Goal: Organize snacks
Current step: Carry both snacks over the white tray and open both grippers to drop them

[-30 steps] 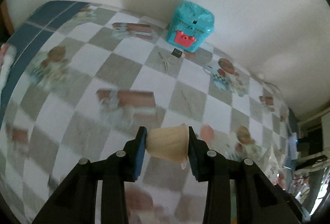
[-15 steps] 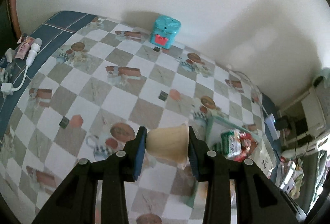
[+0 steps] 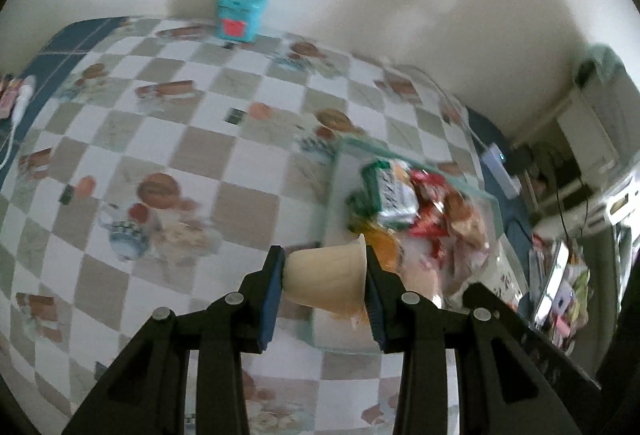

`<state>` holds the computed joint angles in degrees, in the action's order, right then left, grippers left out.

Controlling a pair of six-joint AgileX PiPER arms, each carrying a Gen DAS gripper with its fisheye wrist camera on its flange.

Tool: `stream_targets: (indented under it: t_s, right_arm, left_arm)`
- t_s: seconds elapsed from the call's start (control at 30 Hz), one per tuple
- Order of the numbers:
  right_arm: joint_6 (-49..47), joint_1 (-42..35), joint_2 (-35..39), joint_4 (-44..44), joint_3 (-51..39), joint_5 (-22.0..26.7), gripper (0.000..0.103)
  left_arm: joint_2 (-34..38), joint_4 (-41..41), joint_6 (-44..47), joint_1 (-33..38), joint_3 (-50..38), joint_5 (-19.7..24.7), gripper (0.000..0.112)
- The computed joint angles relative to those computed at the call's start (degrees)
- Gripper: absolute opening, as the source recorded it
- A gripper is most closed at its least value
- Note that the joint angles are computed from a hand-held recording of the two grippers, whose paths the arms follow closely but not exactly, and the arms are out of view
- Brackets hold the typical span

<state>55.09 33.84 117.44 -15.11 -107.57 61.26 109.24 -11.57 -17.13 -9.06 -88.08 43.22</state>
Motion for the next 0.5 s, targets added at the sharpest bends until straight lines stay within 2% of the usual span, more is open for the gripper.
stream_targets:
  t_s: [0.2,0.5]
  right_arm:
    - [0.7,-6.0,-2.8,2.8,7.2,-3.5,0.054]
    - [-2.4,-9.0,0.0,5.3,5.0,-5.1,0.054]
  left_arm:
    - [5.1,-0.9,1.0,-2.9,-6.2,2.0,0.039]
    - [14.2,1.1,-1.4,-2.9,-17.2,5.7,0.039]
